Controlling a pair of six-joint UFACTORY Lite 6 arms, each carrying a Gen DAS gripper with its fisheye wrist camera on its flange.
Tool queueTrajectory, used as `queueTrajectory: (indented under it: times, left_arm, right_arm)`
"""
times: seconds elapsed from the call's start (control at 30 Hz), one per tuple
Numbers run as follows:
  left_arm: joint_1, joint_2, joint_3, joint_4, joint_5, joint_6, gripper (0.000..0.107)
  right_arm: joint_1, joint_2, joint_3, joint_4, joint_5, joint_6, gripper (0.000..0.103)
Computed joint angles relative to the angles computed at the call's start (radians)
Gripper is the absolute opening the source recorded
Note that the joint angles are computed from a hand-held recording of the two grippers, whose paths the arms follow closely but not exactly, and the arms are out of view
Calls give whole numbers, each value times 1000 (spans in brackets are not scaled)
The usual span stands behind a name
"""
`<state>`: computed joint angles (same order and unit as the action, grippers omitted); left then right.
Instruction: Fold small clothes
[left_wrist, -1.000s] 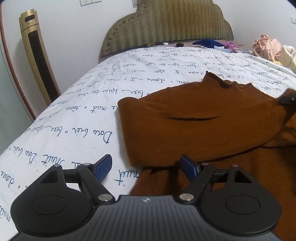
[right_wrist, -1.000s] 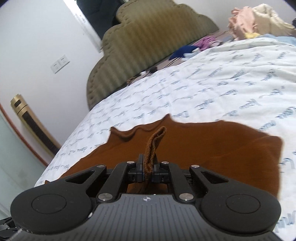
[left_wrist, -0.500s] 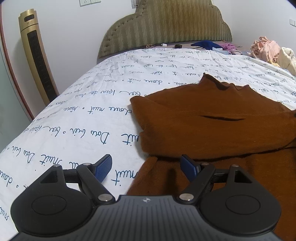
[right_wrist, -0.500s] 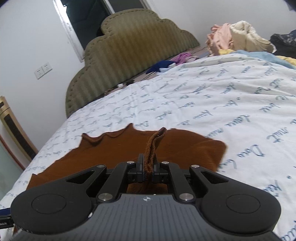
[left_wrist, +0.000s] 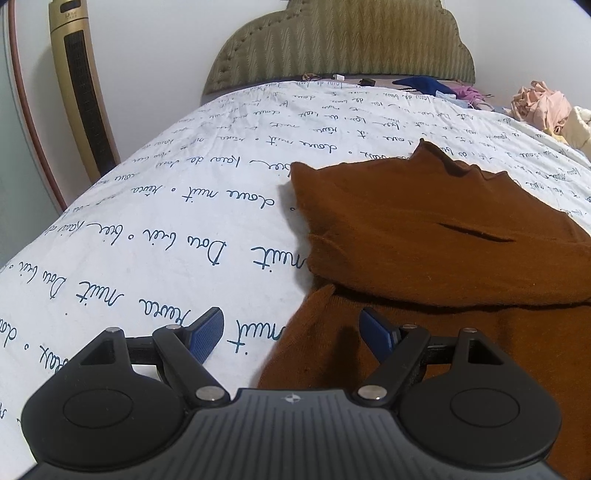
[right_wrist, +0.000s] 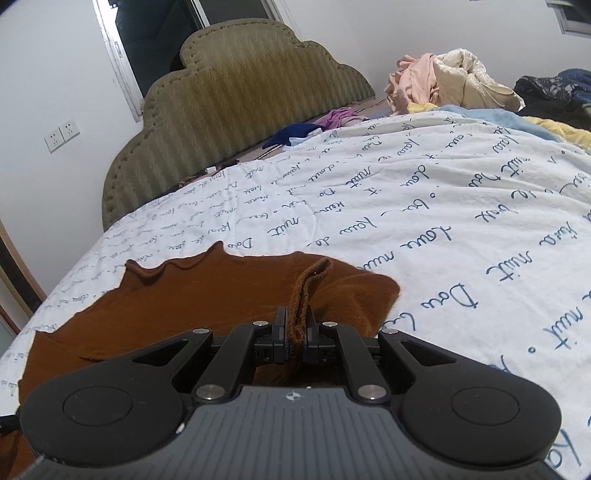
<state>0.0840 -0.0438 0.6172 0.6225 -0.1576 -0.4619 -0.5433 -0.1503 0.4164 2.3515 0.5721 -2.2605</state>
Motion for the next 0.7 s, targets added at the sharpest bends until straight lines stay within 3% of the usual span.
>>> queueTrajectory:
  times: [0.27, 0.47, 0.67, 0.7]
  left_arm:
    - [-23, 1, -2, -88, 6, 85, 81]
    - [-38, 9, 0, -156, 14, 146, 81]
    - [-49, -7, -12, -162, 16, 150, 81]
    - [-55, -9, -15, -196, 16, 184, 81]
  right_arm:
    - [8, 44, 22, 57, -3, -67, 12]
    - [16, 86, 59, -10, -40, -61, 17]
    - [50, -32, -3, 67, -84, -148, 35]
    - [53, -47, -10, 62, -90, -159, 42]
